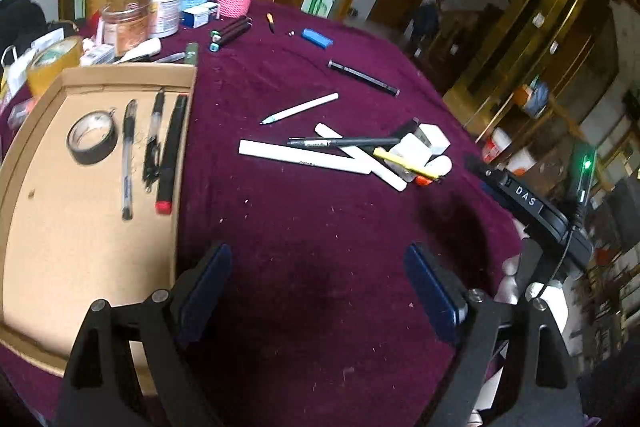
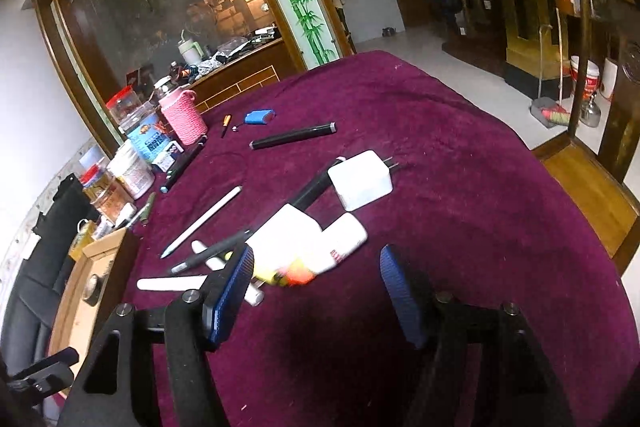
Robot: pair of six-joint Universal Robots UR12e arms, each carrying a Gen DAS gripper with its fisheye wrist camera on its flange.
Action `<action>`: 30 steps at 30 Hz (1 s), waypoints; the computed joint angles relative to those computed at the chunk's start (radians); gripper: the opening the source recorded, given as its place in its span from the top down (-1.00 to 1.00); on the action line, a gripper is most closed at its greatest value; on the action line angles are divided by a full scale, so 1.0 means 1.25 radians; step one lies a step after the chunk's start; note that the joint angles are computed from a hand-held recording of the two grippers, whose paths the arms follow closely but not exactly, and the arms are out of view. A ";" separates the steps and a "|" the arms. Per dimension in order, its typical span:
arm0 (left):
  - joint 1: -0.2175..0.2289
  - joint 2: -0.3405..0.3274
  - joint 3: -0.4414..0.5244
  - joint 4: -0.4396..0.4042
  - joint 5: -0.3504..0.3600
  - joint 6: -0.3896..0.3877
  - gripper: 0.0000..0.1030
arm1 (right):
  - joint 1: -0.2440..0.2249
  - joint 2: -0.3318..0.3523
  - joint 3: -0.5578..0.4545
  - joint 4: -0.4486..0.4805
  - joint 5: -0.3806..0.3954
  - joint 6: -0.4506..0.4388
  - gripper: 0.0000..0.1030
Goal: Organize rigid objects
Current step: 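Grasp the white tube with the left tool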
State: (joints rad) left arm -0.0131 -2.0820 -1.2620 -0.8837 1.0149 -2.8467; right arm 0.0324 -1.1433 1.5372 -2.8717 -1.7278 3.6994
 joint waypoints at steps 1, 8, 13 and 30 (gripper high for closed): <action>-0.007 -0.004 0.008 0.000 0.019 0.006 -0.70 | -0.003 0.001 0.007 -0.017 0.005 0.006 -0.35; -0.064 -0.068 0.095 0.055 0.149 0.094 -0.70 | -0.019 -0.007 0.026 -0.033 0.069 0.028 -0.37; -0.086 -0.147 0.208 -0.009 0.189 0.122 -0.69 | -0.021 -0.008 0.024 -0.012 0.080 0.038 -0.38; -0.096 -0.125 0.185 -0.214 0.161 0.349 -0.39 | -0.034 0.003 0.007 0.050 0.135 0.069 -0.46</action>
